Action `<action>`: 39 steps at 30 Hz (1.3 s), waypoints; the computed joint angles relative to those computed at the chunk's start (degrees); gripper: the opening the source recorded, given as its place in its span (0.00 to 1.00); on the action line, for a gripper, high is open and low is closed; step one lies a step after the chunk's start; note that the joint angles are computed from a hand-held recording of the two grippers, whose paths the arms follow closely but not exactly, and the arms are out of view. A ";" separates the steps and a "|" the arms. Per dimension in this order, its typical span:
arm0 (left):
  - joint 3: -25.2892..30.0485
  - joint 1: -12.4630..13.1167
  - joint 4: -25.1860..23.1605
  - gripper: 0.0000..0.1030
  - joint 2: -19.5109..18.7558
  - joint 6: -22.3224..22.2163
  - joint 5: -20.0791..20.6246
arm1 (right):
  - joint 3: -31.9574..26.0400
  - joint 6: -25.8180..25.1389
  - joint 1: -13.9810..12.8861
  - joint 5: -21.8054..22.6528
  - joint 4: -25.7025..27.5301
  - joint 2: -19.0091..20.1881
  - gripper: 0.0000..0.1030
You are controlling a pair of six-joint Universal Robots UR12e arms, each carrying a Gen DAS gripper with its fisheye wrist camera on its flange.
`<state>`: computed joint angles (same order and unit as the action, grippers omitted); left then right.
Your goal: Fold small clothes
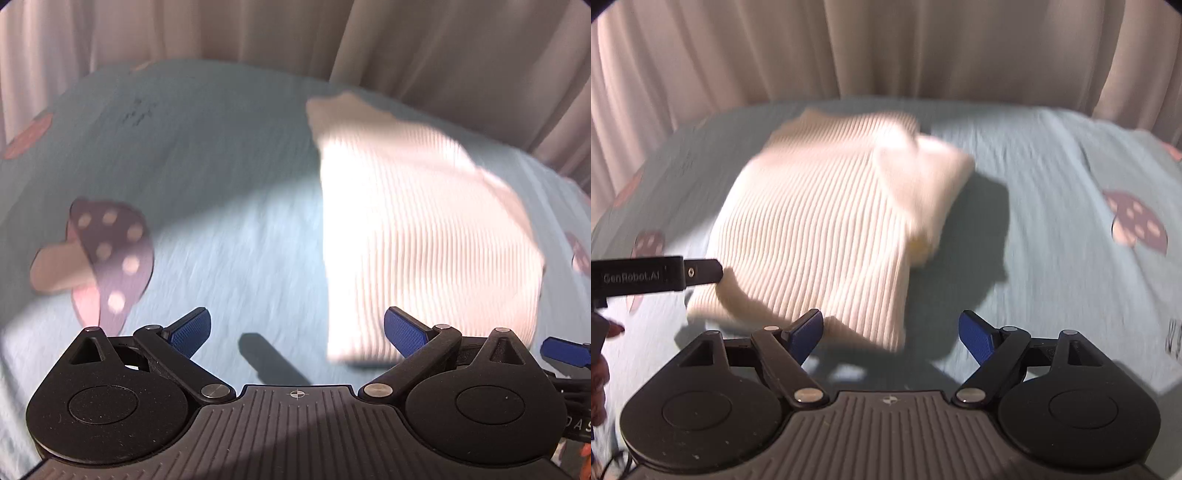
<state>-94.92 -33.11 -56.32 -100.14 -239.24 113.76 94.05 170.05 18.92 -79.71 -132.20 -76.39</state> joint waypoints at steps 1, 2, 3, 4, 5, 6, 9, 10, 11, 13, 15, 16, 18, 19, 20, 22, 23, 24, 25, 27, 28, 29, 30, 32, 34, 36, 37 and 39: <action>-0.13 -0.07 -1.18 0.99 0.24 -0.77 -1.61 | 0.20 -0.09 0.38 -1.90 2.16 -0.42 0.81; -0.01 -0.12 -2.58 0.99 0.28 -1.33 -3.19 | 0.79 -0.17 0.82 -3.77 1.92 -0.79 0.85; 0.11 -0.08 -3.73 0.99 0.21 -1.22 -4.39 | 1.15 -0.06 1.28 -5.72 1.48 -1.05 0.86; 0.51 -0.07 -4.99 0.99 0.02 -0.73 -5.10 | 0.78 0.44 1.67 -7.26 2.30 -1.02 0.90; 1.27 -0.04 -6.71 0.99 -0.28 -0.21 -5.46 | 0.09 1.02 1.88 -7.89 3.70 -0.88 0.92; 2.17 -0.14 -8.53 0.99 -0.57 -0.01 -5.33 | -0.72 1.75 2.02 -8.20 5.10 -0.78 0.92; 3.59 -0.61 -10.46 0.99 -0.73 0.21 -2.99 | -0.69 3.51 2.25 -8.98 3.11 -1.47 0.96; 3.65 -0.76 -10.28 0.99 -0.61 0.20 -2.65 | -0.81 3.60 2.39 -9.26 2.61 -1.62 0.96; 3.68 -1.01 -10.22 0.99 -0.47 -0.02 -2.35 | -0.93 3.58 2.49 -9.15 2.24 -1.79 0.96; 4.24 -1.04 -11.19 0.99 -0.58 -0.19 -2.03 | -1.51 3.96 2.74 -9.27 2.54 -1.82 0.96; 5.16 -1.13 -13.08 0.99 -0.87 -0.15 -2.14 | -2.20 4.36 3.17 -10.00 2.92 -1.63 0.96; 5.52 -1.21 -13.89 0.99 -1.01 -0.13 -2.18 | -2.51 4.31 3.41 -10.48 3.04 -1.48 0.96; 6.09 -1.36 -14.97 0.99 -1.23 0.07 -2.11 | -3.05 4.49 3.82 -11.55 3.44 -1.18 0.96; 6.18 -1.42 -15.02 0.99 -1.28 0.33 -2.00 | -3.12 4.88 3.94 -11.89 3.32 -1.12 0.96; 6.23 -1.54 -15.03 0.99 -1.31 0.36 -1.81 | -3.15 5.24 3.99 -11.92 3.35 -1.16 0.96; 6.13 -1.64 -14.81 0.99 -1.18 0.35 -1.63 | -3.31 5.97 4.05 -12.03 3.82 -1.16 0.96; 6.11 -1.71 -14.73 0.99 -1.14 0.23 -1.59 | -3.29 6.13 4.09 -12.21 3.85 -1.19 0.96; 6.05 -1.72 -14.64 0.99 -1.09 0.15 -1.56 | -3.33 6.21 4.14 -12.55 3.94 -1.12 0.96; 6.10 -1.73 -14.78 0.99 -1.08 0.05 -1.48 | -3.42 6.41 4.22 -13.04 4.13 -1.05 0.96; 6.23 -1.83 -14.96 0.99 -1.10 -0.01 -1.15 | -3.48 6.90 4.31 -13.67 4.32 -0.98 0.96; 6.31 -1.87 -15.04 0.99 -1.12 -0.07 -1.06 | -3.47 7.17 4.29 -13.68 4.39 -1.00 0.96; 6.37 -1.92 -15.07 0.99 -1.14 -0.09 -0.96 | -3.43 7.47 4.25 -13.62 4.41 -1.04 0.96; 6.37 -1.96 -14.93 0.99 -1.15 -0.01 -0.95 | -3.39 7.79 4.21 -13.64 4.42 -1.08 0.96; 6.52 -2.07 -14.87 0.99 -1.27 0.26 -0.92 | -3.32 8.25 4.20 -13.80 4.46 -1.13 0.96; 6.74 -2.19 -15.01 0.99 -1.43 0.62 -0.86 | -3.27 8.52 4.20 -14.18 4.55 -1.19 0.96; 6.83 -2.27 -14.92 0.99 -1.48 0.87 -0.86 | -3.22 8.88 4.23 -14.62 4.60 -1.22 0.96; 6.87 -2.31 -14.85 0.99 -1.50 0.91 -0.80 | -3.15 8.96 4.21 -14.70 4.53 -1.27 0.96; 6.81 -2.32 -14.64 0.99 -1.46 1.03 -0.70 | -3.07 9.16 4.19 -14.75 4.50 -1.33 0.96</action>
<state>-88.11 -35.43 -70.96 -101.60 -238.21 113.07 90.98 179.21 23.11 -94.45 -127.70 -77.72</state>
